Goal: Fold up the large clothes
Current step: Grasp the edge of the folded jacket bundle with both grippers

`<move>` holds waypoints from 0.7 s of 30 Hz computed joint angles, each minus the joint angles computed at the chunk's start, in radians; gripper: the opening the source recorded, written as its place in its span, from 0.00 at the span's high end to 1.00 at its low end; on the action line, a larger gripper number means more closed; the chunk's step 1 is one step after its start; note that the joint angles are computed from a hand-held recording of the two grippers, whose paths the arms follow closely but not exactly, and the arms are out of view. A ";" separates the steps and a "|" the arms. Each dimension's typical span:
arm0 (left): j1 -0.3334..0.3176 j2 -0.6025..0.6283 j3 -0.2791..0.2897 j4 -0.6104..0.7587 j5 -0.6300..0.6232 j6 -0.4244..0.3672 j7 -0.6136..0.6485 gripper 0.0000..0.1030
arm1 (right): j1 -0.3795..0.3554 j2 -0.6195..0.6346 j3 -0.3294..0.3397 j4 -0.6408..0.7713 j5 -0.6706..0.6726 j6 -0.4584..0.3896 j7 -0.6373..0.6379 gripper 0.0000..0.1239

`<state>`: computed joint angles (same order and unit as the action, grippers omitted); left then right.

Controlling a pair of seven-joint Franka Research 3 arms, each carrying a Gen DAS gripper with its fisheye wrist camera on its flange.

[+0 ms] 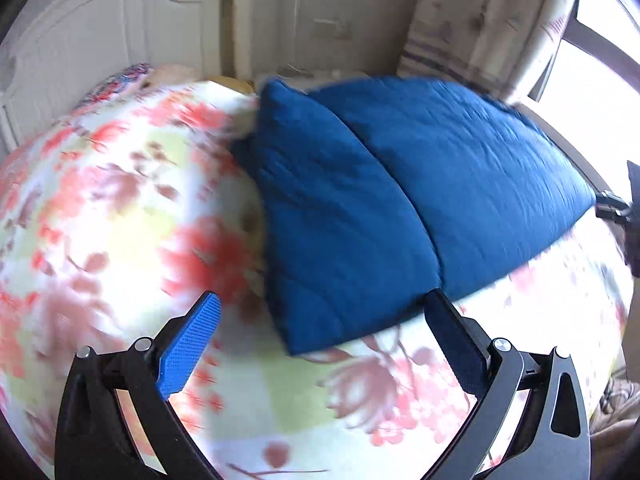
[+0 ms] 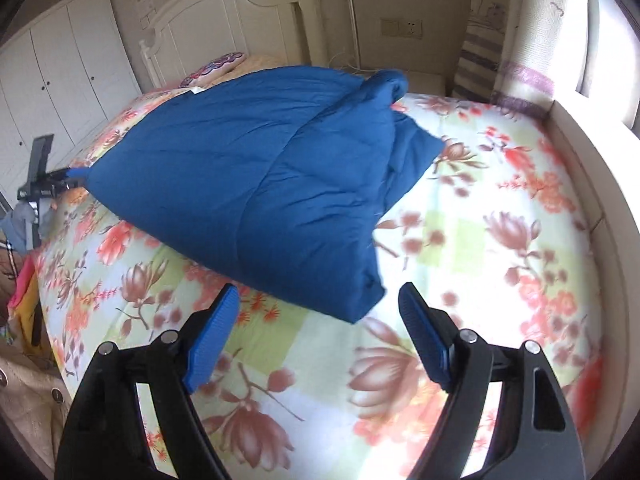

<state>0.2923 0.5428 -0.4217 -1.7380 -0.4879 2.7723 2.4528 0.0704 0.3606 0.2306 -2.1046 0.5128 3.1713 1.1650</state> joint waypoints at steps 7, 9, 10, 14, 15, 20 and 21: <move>0.012 0.057 -0.046 0.059 -0.016 0.002 0.008 0.04 | 0.112 0.069 -0.111 0.071 -0.083 0.026 0.073 0.47; 0.028 0.065 -0.080 0.054 -0.033 0.025 0.052 0.08 | 0.123 0.072 -0.123 0.069 -0.101 0.040 0.087 0.50; 0.053 0.078 -0.112 0.062 -0.058 0.008 0.082 0.19 | 0.111 0.074 -0.108 0.065 -0.103 0.055 0.089 0.54; 0.082 0.067 -0.157 0.016 -0.117 0.055 0.144 0.46 | 0.147 0.071 -0.127 0.045 -0.115 0.100 0.129 0.73; 0.105 0.053 -0.182 -0.010 -0.143 0.066 0.175 0.51 | 0.207 0.062 -0.187 0.037 -0.116 0.095 0.148 0.78; 0.138 -0.041 -0.206 -0.119 -0.230 0.065 0.270 0.69 | 0.360 -0.012 -0.323 -0.052 -0.146 0.106 0.190 0.83; 0.159 -0.073 -0.218 -0.154 -0.270 0.056 0.304 0.69 | 0.374 -0.043 -0.326 -0.091 -0.148 0.117 0.191 0.83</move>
<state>0.4513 0.4700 -0.6397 -1.8925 -0.7580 2.8285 2.7571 0.4441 0.3175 -0.0952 -2.1957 0.3647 3.2880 1.3558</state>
